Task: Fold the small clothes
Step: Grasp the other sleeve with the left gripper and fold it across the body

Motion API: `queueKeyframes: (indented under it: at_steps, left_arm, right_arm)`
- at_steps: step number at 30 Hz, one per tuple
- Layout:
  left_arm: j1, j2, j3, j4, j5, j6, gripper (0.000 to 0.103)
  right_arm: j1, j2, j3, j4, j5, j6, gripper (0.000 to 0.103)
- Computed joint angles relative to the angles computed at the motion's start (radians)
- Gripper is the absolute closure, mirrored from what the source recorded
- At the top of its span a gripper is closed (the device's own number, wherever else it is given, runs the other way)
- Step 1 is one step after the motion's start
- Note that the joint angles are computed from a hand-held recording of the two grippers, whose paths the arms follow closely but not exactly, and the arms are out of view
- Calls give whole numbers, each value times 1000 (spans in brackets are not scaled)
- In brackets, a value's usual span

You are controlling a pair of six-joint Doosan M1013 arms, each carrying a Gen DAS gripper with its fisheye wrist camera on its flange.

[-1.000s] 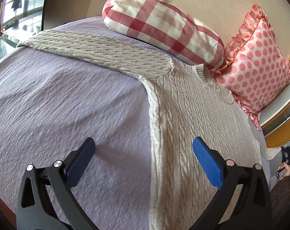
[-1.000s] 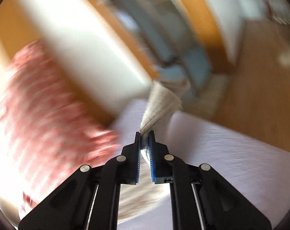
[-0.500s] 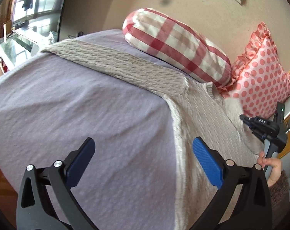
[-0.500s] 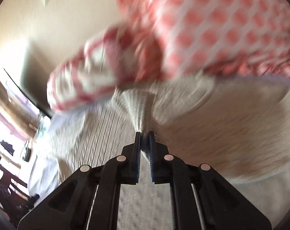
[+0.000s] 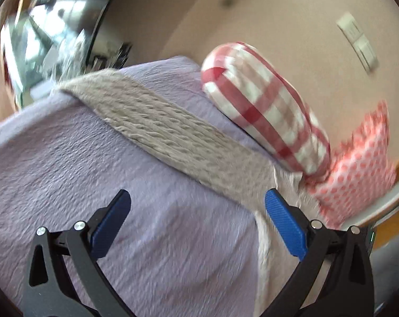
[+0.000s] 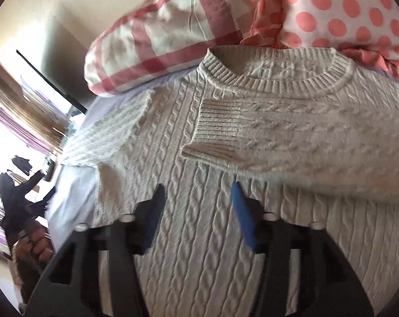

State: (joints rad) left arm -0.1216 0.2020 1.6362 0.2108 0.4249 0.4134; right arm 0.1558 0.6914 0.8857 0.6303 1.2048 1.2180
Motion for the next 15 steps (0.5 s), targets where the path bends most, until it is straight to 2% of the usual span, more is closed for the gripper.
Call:
queueKeyframes:
  at_steps: [3, 5, 6, 11, 13, 15]
  left_arm:
    - [51, 29, -19, -130, 10, 7, 3]
    - [66, 39, -25, -99, -5, -31, 5]
    - [73, 48, -38, -79, 9, -50, 6]
    - [130, 72, -47, -118, -71, -109, 13]
    - [157, 88, -68, -109, -67, -142, 19]
    - [171, 103, -95, -73, -23, -181, 37]
  right_arm:
    - [-28, -42, 58, 49, -17, -30, 34]
    - [-43, -68, 94, 63, -35, -48, 27]
    - [-50, -77, 108, 67, -38, -53, 27]
    - [-103, -104, 162, 166, -30, -47, 25]
    - [-124, -126, 199, 200, -64, -62, 25]
    - [-137, -147, 227, 202, -98, -79, 24]
